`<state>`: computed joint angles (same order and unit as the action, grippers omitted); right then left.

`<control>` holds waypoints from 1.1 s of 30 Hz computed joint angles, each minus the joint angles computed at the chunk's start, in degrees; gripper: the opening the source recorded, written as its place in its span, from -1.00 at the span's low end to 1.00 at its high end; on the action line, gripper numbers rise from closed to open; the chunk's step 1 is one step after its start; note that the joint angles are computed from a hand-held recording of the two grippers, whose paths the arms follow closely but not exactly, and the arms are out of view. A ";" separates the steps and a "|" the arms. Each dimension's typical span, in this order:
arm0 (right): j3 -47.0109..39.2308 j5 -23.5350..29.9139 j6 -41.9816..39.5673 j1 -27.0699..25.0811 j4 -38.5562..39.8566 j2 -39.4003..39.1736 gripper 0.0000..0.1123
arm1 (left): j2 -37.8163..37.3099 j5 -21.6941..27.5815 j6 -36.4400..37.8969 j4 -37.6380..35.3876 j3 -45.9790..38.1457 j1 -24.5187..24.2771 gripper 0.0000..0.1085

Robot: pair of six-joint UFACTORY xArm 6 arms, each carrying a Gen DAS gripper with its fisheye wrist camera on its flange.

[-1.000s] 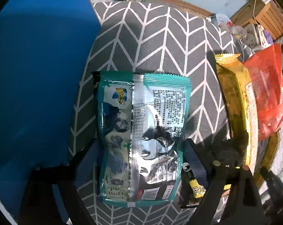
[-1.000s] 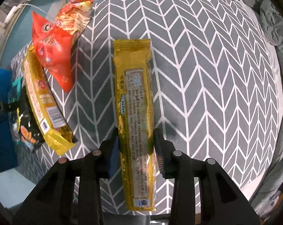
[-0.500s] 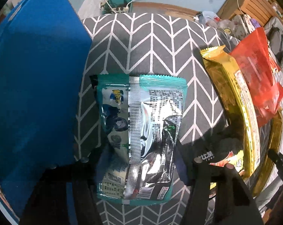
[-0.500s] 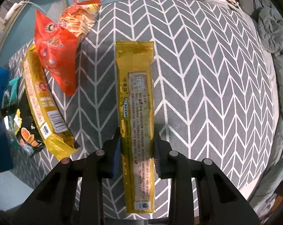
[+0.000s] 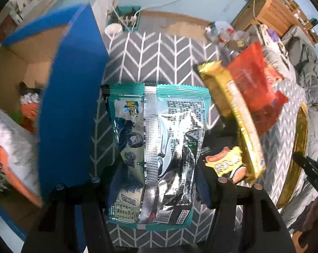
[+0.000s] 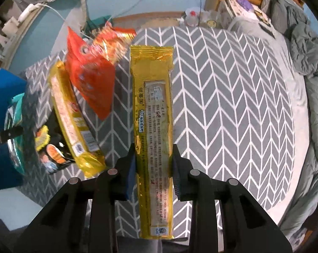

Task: Organize snacks
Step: 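Lift the teal bag and yellow bar and carry them over the box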

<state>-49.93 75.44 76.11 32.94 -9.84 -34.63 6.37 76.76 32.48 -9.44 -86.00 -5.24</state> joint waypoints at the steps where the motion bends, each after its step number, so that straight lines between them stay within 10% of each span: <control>1: -0.95 0.44 -0.21 -0.07 -0.26 0.34 -0.50 | -0.33 0.25 0.47 -0.61 -0.41 0.22 0.15; 33: -31.82 -3.49 -16.66 -0.10 0.67 23.46 -0.50 | 5.93 11.72 -0.45 -8.88 -24.06 12.45 0.15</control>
